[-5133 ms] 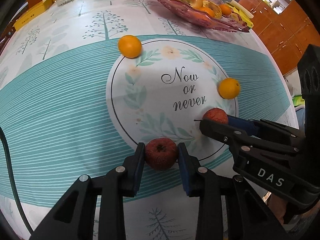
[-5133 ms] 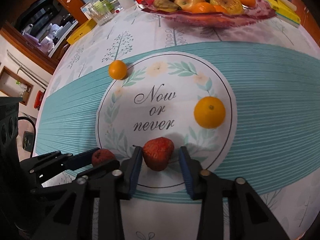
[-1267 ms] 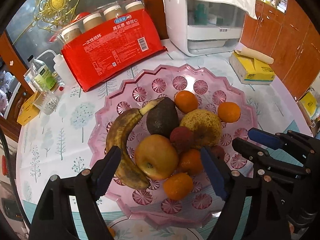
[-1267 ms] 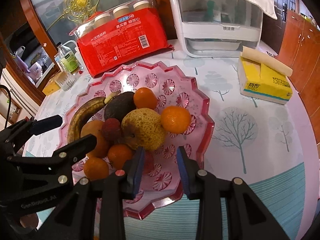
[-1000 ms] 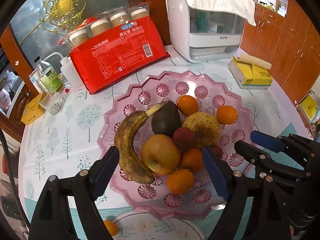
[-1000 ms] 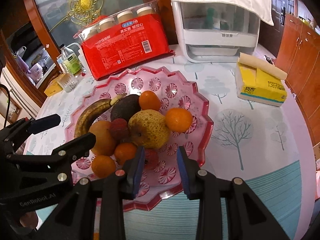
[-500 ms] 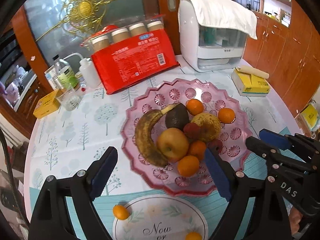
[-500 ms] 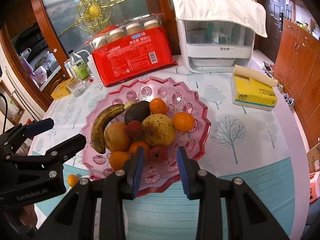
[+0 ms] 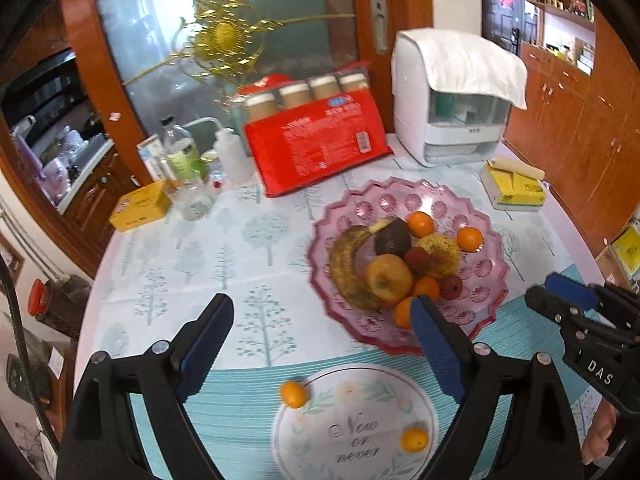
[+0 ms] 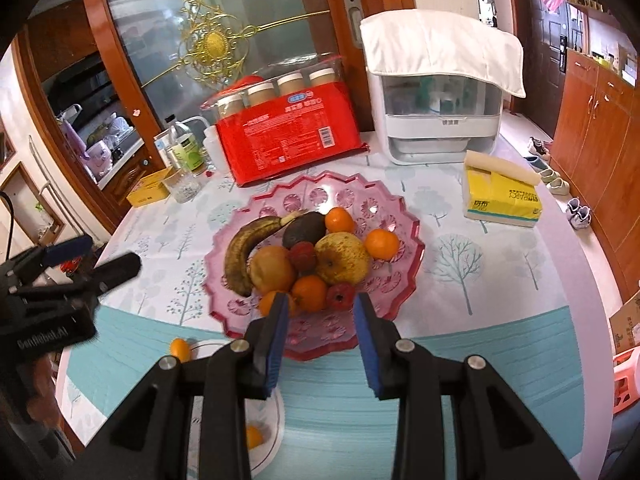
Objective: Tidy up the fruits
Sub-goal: 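Move both open tools back over the 'Now or never' placemat, then grasp a small orange with the left tool while the right tool grasps another orange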
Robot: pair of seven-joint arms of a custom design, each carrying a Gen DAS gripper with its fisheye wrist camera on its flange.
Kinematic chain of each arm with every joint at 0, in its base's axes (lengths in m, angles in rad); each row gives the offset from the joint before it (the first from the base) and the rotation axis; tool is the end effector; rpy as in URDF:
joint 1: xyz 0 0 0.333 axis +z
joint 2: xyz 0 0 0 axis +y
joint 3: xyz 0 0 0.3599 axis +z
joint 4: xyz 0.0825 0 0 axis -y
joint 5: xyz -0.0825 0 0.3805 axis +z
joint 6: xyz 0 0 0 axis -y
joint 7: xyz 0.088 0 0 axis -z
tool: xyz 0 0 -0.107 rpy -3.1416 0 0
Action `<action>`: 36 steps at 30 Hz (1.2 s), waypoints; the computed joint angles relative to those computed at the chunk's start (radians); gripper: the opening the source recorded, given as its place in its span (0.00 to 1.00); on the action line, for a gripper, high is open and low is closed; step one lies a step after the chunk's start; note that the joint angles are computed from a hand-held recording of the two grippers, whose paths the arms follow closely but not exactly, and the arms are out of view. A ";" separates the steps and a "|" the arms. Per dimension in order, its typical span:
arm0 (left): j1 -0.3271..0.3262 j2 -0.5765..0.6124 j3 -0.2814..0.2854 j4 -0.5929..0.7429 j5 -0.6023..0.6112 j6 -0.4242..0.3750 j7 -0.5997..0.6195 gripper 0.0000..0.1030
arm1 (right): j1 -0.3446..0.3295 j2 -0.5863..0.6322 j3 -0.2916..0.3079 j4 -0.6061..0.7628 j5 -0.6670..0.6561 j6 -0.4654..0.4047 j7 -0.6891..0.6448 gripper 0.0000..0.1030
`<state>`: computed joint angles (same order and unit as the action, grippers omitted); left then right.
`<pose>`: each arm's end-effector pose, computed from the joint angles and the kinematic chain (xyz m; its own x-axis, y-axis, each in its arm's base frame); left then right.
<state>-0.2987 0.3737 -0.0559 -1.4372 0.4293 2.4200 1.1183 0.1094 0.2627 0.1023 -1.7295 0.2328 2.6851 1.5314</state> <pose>0.6887 -0.2443 0.5909 -0.0823 -0.9890 -0.1228 -0.7638 0.1417 -0.6297 0.6773 0.1296 0.5525 0.1388 -0.9673 -0.2121 -0.7836 0.0237 -0.6208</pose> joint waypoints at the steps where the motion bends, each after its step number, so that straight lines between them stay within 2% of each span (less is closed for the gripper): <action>1: 0.002 -0.014 0.005 -0.016 0.005 0.008 -0.008 0.89 | 0.002 -0.008 0.002 -0.011 0.000 0.002 -0.001 0.33; 10: 0.089 -0.105 0.002 -0.155 -0.016 0.035 -0.005 0.89 | 0.050 -0.061 0.002 -0.107 -0.026 -0.014 0.026 0.33; 20: 0.174 -0.068 -0.030 -0.242 -0.186 0.029 0.225 0.89 | 0.127 -0.056 -0.011 -0.163 -0.134 -0.082 0.224 0.33; 27: 0.195 -0.004 -0.042 -0.237 -0.301 0.017 0.382 0.89 | 0.168 -0.025 -0.012 -0.161 -0.204 -0.124 0.372 0.33; 36: 0.205 0.065 -0.045 -0.209 -0.402 0.002 0.509 0.89 | 0.185 0.004 -0.013 -0.173 -0.256 -0.121 0.508 0.33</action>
